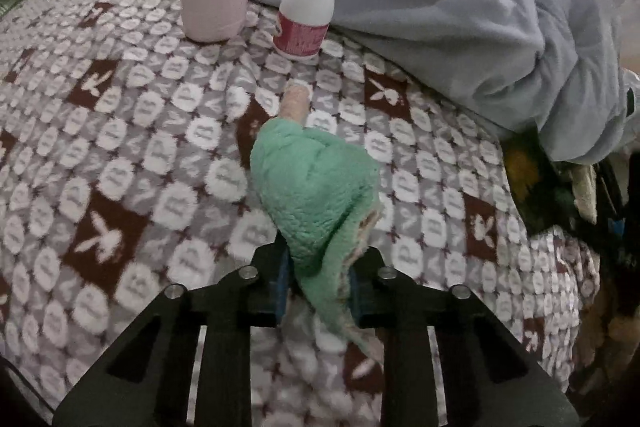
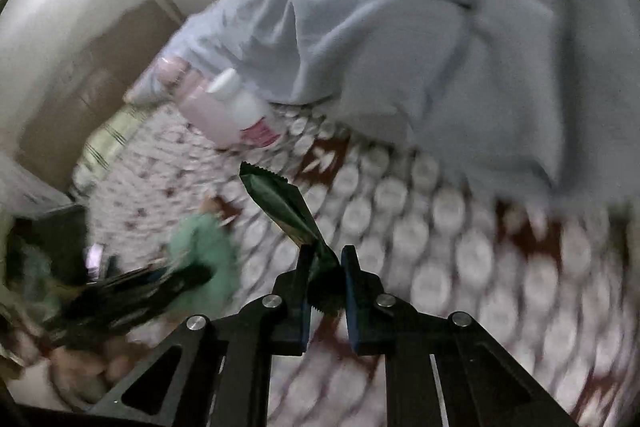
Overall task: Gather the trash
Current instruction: 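Grasp the green towel with the left tool while the right tool grasps the dark green packet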
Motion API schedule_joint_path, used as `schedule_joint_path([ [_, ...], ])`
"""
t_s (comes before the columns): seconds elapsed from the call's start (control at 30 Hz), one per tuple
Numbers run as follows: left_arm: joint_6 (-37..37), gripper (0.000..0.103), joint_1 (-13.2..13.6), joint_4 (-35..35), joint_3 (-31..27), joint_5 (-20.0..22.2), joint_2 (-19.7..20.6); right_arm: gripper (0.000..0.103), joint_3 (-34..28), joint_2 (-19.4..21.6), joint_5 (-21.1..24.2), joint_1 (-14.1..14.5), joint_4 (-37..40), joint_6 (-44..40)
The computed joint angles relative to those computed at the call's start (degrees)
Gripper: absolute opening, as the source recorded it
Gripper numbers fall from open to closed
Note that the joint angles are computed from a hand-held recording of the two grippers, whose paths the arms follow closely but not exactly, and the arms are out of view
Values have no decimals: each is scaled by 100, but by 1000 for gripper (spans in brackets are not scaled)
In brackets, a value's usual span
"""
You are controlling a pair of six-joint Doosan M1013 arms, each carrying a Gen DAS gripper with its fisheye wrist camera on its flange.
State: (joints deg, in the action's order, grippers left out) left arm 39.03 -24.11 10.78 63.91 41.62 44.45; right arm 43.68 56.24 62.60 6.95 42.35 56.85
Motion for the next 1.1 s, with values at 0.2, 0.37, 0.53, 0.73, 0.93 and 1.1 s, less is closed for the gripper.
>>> schedule_joint_path([
  [0.2, 460, 15, -101, -366, 299, -183, -289, 18, 1230, -729, -359, 13, -874, -222],
  [0.37, 695, 15, -193, -544, 413, -29, -344, 41, 1475, -810, 421, -38, -787, -705],
  [0.53, 869, 15, -229, -633, 557, 86, -437, 64, 1642, -933, 135, -97, -612, -979],
  [0.73, 671, 17, -255, -514, 546, 243, -402, 73, 1442, -767, 24, 85, -785, -782],
  [0.93, 362, 45, -214, -687, 498, 117, -271, 53, 1916, -957, -954, 351, -1563, -813],
  [1.1, 100, 42, -229, -564, 432, 74, -166, 35, 2035, -992, -992, 177, -1023, -785],
])
